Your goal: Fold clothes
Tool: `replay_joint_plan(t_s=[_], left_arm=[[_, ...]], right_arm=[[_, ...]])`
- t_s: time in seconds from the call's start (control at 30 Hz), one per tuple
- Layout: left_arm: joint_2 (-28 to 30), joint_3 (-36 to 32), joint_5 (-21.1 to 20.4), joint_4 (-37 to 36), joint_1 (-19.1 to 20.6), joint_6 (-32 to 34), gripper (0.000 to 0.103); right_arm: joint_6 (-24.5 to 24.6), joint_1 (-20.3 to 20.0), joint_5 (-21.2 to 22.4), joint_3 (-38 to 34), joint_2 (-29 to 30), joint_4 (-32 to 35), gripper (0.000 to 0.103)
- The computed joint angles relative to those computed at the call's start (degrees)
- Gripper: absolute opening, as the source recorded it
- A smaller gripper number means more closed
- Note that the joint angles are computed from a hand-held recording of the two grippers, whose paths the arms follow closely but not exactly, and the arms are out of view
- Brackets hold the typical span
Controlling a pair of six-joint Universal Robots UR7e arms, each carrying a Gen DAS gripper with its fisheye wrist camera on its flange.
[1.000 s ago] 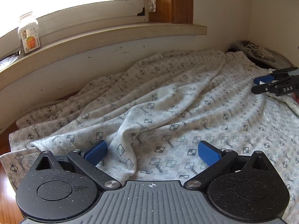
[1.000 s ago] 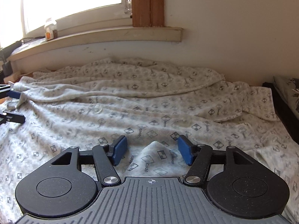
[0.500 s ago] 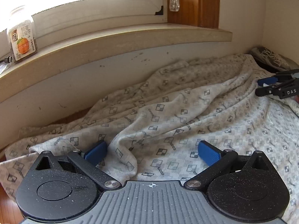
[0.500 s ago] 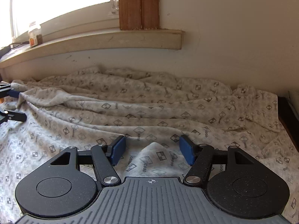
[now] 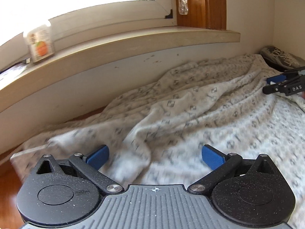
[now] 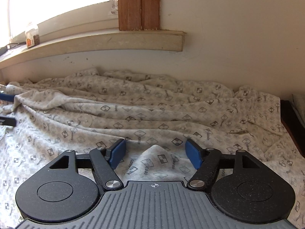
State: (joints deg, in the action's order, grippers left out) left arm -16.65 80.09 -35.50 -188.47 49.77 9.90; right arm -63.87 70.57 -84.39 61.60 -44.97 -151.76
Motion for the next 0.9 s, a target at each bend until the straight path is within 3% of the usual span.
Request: replay_joint_plan(t_s=[0.07, 0.23, 0.37, 0.47, 0.63, 0.77, 0.8, 0.83, 0.9], left_arm=[[-1.66, 3.82, -0.8, -3.29, -1.0, -0.94, 0.103], [-5.47, 11.82, -2.69, -7.34, -2.46, -4.28, 0.103], [-5.07, 11.72, -2.34, -7.44, -2.24, -5.1, 0.103], [-4.37, 11.22, -3.38, -8.14, -1.73, -5.51, 0.103], [-3.78, 9.2, -1.61, -1.12, -1.75, -7.09, 0.103], [-4.16, 9.9, -2.53, -2.01, -1.56, -7.67, 0.103], [-4.33, 10.21, -2.89, -2.56, -1.49, -7.96, 0.103], [-4.48, 10.47, -3.16, -2.98, -1.45, -8.31, 0.103], [-4.53, 10.58, -3.1, -3.17, -1.5, -8.66, 0.103]], right_arm=[[1.83, -0.45, 1.05, 0.4, -0.58, -0.38, 0.069], [15.13, -4.81, 10.59, 0.86, -5.05, -2.55, 0.065], [13.6, -6.81, 7.12, 1.46, -7.57, -8.09, 0.065], [10.59, -8.06, 4.55, 1.61, -9.01, -7.08, 0.072], [9.94, -9.44, 3.21, 1.53, -9.12, -5.89, 0.072], [8.91, -8.93, 0.25, 0.01, -7.1, -6.75, 0.069], [9.29, -8.95, 0.43, -0.16, -6.96, -6.42, 0.056], [9.51, -9.06, 1.09, 0.14, -7.21, -6.07, 0.034], [9.65, -9.31, 2.67, 3.18, -8.84, -10.39, 0.005]])
